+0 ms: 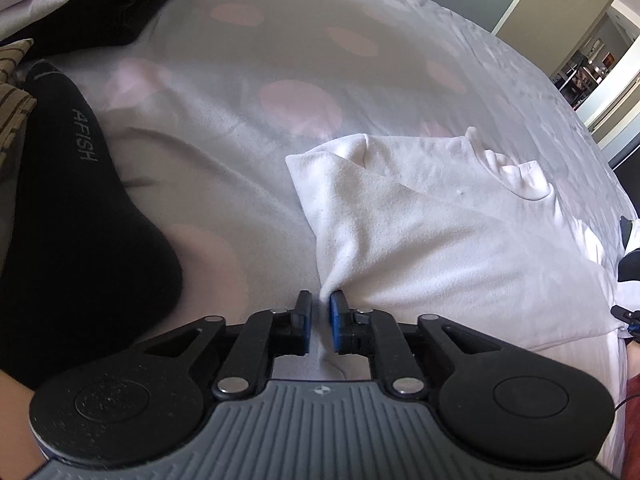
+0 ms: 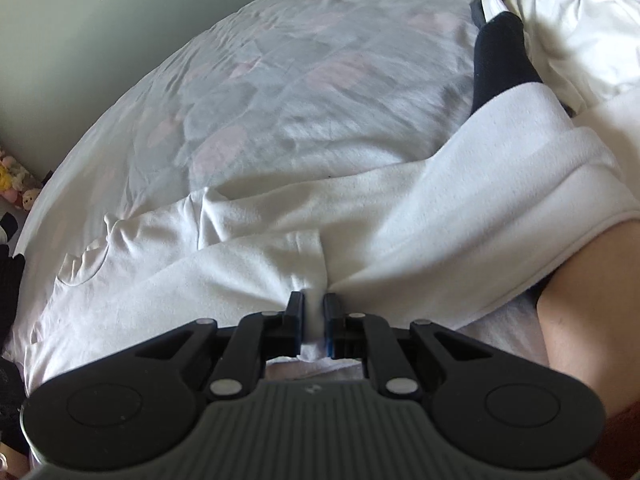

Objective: Fold clothes

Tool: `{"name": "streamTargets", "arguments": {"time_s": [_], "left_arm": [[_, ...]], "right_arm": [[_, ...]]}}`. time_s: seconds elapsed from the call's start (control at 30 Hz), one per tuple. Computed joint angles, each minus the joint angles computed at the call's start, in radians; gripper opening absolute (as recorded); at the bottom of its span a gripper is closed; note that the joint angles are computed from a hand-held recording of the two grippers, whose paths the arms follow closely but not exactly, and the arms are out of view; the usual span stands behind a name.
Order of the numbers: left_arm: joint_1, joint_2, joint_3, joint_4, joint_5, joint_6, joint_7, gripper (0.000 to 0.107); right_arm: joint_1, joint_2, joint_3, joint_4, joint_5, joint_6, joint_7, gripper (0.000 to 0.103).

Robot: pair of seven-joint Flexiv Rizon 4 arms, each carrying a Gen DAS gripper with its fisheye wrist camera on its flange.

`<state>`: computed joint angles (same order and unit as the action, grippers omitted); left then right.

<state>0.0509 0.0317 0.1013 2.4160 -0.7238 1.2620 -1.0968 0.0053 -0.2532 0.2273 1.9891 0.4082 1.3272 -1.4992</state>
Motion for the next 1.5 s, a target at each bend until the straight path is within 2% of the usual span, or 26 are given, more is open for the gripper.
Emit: {"name": "streamTargets", "arguments": {"time_s": [0.03, 0.17, 0.23, 0.3, 0.4, 0.57, 0.67, 0.7, 0.73, 0.8, 0.93, 1.0, 1.07, 1.1, 1.13, 1.2, 1.37, 1.43, 1.5], "left_arm": [[0.002, 0.013, 0.003, 0.007, 0.015, 0.003, -0.026, 0.037], [0.019, 0.084, 0.022, 0.048, 0.156, 0.025, -0.131, 0.041], [0.025, 0.123, 0.033, 0.072, 0.215, 0.022, -0.163, 0.046], [0.035, 0.164, 0.042, 0.099, 0.269, 0.023, -0.199, 0.047], [0.057, 0.219, 0.049, 0.141, 0.350, 0.047, -0.264, 0.047], [0.042, 0.222, 0.072, 0.174, 0.347, 0.106, -0.305, 0.048], [0.015, 0.200, 0.079, 0.172, 0.309, 0.139, -0.284, 0.048], [0.006, 0.195, 0.080, 0.174, 0.297, 0.152, -0.277, 0.048], [-0.003, 0.191, 0.081, 0.176, 0.285, 0.165, -0.269, 0.048], [-0.006, 0.188, 0.080, 0.176, 0.277, 0.169, -0.271, 0.049], [-0.003, 0.186, 0.077, 0.175, 0.276, 0.170, -0.283, 0.051], [-0.011, 0.182, 0.079, 0.176, 0.263, 0.179, -0.276, 0.052], [-0.020, 0.178, 0.081, 0.176, 0.249, 0.188, -0.268, 0.053], [-0.024, 0.176, 0.081, 0.177, 0.242, 0.193, -0.264, 0.053], [-0.029, 0.174, 0.082, 0.177, 0.235, 0.197, -0.260, 0.053], [-0.037, 0.170, 0.083, 0.177, 0.220, 0.207, -0.251, 0.053], [-0.061, 0.159, 0.086, 0.179, 0.177, 0.231, -0.226, 0.053], [-0.060, 0.158, 0.082, 0.179, 0.176, 0.233, -0.225, 0.053], [-0.049, 0.161, 0.076, 0.181, 0.193, 0.229, -0.237, 0.053]], "right_arm": [[0.002, 0.006, 0.001, 0.001, 0.000, 0.003, 0.002, 0.012], [0.010, 0.030, 0.022, -0.004, 0.018, 0.024, -0.029, 0.012], [0.015, 0.041, 0.037, -0.013, 0.038, 0.036, -0.063, 0.012], [0.023, 0.052, 0.049, -0.022, 0.058, 0.048, -0.101, 0.012], [0.067, 0.051, 0.057, -0.006, 0.013, 0.097, -0.178, 0.012], [0.140, 0.024, 0.046, 0.041, -0.126, 0.152, -0.205, 0.013], [0.140, 0.000, 0.064, 0.061, -0.174, 0.168, -0.216, 0.020], [0.105, -0.006, 0.106, 0.050, -0.143, 0.156, -0.252, 0.026], [0.072, -0.012, 0.145, 0.039, -0.110, 0.144, -0.289, 0.038], [0.012, -0.010, 0.216, 0.018, -0.023, 0.136, -0.370, 0.050], [-0.023, 0.015, 0.256, -0.017, 0.119, 0.134, -0.483, 0.051], [0.039, 0.019, 0.191, -0.006, 0.107, 0.210, -0.437, 0.051], [0.150, 0.015, 0.055, 0.034, -0.019, 0.275, -0.290, 0.047], [0.197, 0.010, -0.006, 0.051, -0.078, 0.285, -0.234, 0.041], [0.229, 0.004, -0.052, 0.066, -0.133, 0.292, -0.185, 0.030], [0.241, -0.005, -0.067, 0.085, -0.186, 0.289, -0.165, 0.019], [0.270, -0.023, -0.104, 0.140, -0.333, 0.265, -0.125, 0.019], [0.237, -0.030, -0.073, 0.150, -0.346, 0.297, -0.125, 0.019], [0.147, -0.022, 0.016, 0.133, -0.319, 0.276, -0.127, 0.020]]}}
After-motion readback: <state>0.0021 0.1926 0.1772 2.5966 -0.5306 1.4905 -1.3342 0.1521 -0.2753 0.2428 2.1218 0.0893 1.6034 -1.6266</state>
